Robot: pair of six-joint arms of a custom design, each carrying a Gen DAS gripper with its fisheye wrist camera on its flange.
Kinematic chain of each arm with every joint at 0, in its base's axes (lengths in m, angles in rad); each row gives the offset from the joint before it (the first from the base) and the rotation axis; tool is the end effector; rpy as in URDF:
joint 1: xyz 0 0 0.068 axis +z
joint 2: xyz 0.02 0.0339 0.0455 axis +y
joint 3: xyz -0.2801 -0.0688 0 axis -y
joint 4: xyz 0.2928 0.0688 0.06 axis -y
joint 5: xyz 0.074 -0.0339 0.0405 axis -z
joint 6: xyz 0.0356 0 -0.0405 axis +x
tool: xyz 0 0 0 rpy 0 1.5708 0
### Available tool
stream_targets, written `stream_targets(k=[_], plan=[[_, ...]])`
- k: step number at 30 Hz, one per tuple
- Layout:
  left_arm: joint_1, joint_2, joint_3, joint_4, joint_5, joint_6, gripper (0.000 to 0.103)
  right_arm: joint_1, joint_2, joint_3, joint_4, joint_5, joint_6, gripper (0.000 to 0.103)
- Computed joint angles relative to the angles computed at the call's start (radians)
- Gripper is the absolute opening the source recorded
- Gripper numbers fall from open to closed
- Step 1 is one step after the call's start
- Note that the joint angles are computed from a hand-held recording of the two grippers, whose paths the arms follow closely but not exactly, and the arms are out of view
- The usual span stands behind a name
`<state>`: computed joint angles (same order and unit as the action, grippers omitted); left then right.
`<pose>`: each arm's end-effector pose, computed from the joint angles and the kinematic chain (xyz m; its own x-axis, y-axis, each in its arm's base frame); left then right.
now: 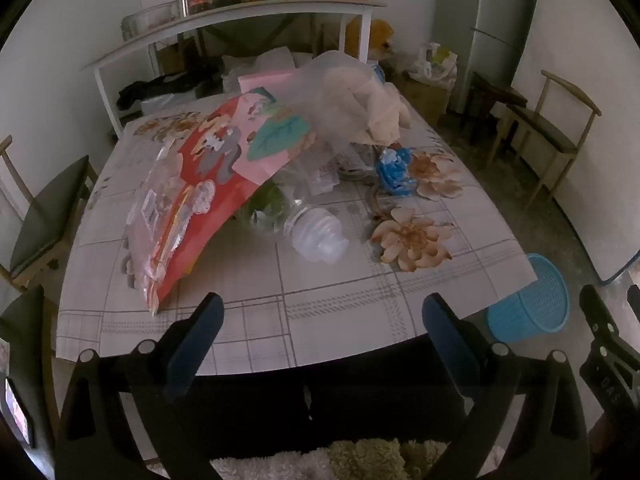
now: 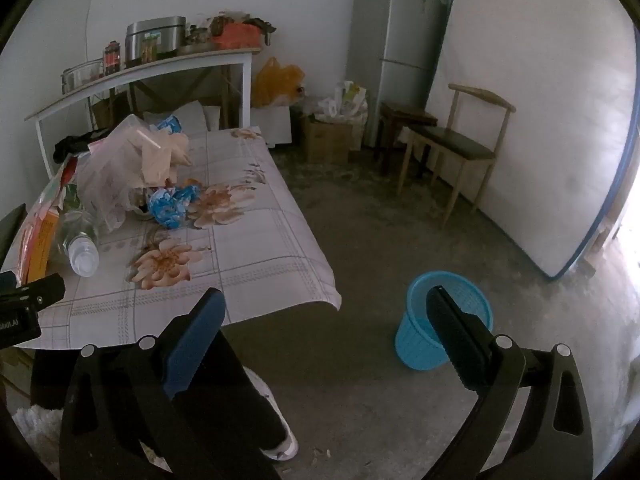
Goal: Collect trash
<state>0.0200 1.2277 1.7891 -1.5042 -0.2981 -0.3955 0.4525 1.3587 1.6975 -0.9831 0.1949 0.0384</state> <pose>0.2049 0.0146 0.4965 -0.6728 -0.3818 -0.6337 -0.4885 0.8725 -0.0070 0.2767 0.1269 0.4758 -0.5509 -0.2259 -0.8034 -0.2687 0.9594 -0.0855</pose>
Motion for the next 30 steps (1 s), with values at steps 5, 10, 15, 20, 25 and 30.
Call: stream_targets(k=[5,10,15,20,25,30], plan=[[-0.002,0.001,0.006,-0.007,0.002,-0.005,0.097,-0.001,-0.001,-0.001,0.002,-0.003,0.002,0.096],[-0.013,0.02,0.021,-0.013,0.003,-0.014,0.097,-0.002,-0.001,0.0,-0.001,-0.006,0.002,0.096],[-0.013,0.014,0.014,-0.01,0.0,-0.012,0.097,-0.005,-0.005,0.0,-0.003,-0.008,-0.001,0.096],[-0.002,0.004,0.001,-0.005,0.005,-0.005,0.097,-0.006,-0.008,0.0,-0.007,-0.01,-0.001,0.096],[0.009,-0.002,-0.011,-0.005,0.017,-0.006,0.097,-0.001,-0.011,-0.003,-0.007,-0.006,0.001,0.096],[0.011,-0.005,-0.014,-0.005,0.019,-0.006,0.097,0.001,-0.013,-0.005,-0.007,-0.005,0.004,0.096]])
